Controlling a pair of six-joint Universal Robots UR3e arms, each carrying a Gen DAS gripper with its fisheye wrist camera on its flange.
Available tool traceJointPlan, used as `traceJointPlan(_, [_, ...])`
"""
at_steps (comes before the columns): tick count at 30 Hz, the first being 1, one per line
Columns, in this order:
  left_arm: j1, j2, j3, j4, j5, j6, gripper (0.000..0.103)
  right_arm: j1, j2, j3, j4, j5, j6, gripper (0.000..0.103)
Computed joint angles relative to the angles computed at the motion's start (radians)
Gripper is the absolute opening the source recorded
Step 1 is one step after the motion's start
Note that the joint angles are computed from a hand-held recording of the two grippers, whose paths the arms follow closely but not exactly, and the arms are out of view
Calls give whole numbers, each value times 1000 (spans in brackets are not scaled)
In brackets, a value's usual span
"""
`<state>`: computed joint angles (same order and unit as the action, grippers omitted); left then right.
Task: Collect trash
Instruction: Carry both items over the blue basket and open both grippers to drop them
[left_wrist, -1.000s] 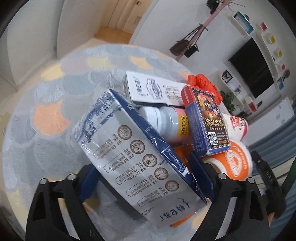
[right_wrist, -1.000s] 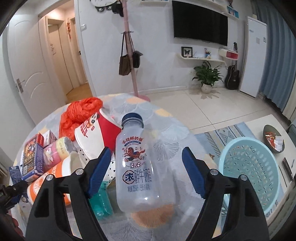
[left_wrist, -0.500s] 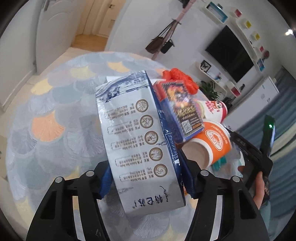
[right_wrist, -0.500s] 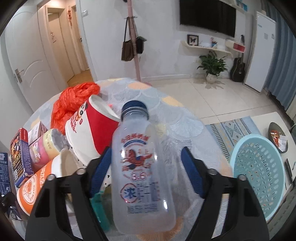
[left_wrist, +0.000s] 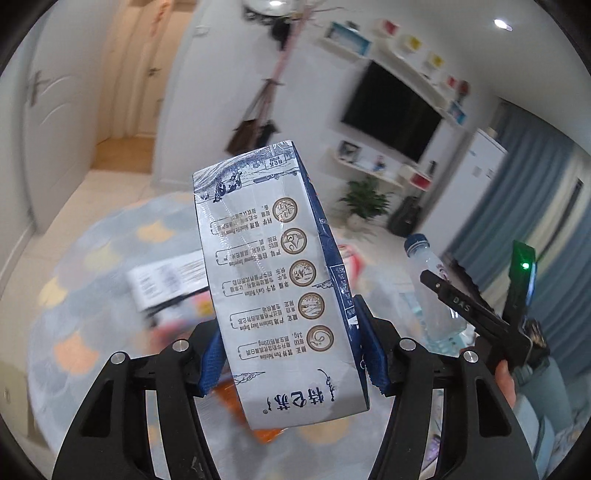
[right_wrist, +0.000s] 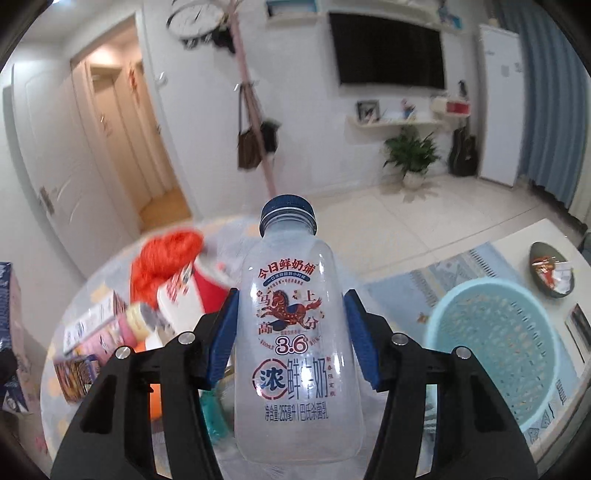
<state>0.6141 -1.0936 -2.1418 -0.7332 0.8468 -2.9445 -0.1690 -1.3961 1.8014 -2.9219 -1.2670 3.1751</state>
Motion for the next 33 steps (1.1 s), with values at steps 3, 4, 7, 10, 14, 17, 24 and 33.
traceJointPlan(3, [-197,-154,100,164,86,-100,60,-97,-95,70,-23,28,-1,53])
traceJointPlan(4, [-263,-215,145,206,109,-125,60,-144,-129,97,-25,41,-2,53])
traceJointPlan(7, [-434,-391,302,252,153,-181,60,-250,-177,140,-17,66,-7,53])
traceJointPlan(10, [-588,-578,479,270,198,-218,60,-359,-198,184,-10,81,-10,53])
traceJointPlan(14, [-717,-827,733,196,184,-220,60,-463,-156,223,2,74,-25,53])
traceJointPlan(17, [-801,-1030,964,88,189,-206,60,-501,-79,228,15,43,-30,53])
traceJointPlan(24, [-902,-1416,1452,-210,227,-156,61,-514,93,229,7,-51,-35,54])
traceJointPlan(33, [-924,-1332,1267,-59,263,-167,74,-562,66,262,17,-3,-39,54])
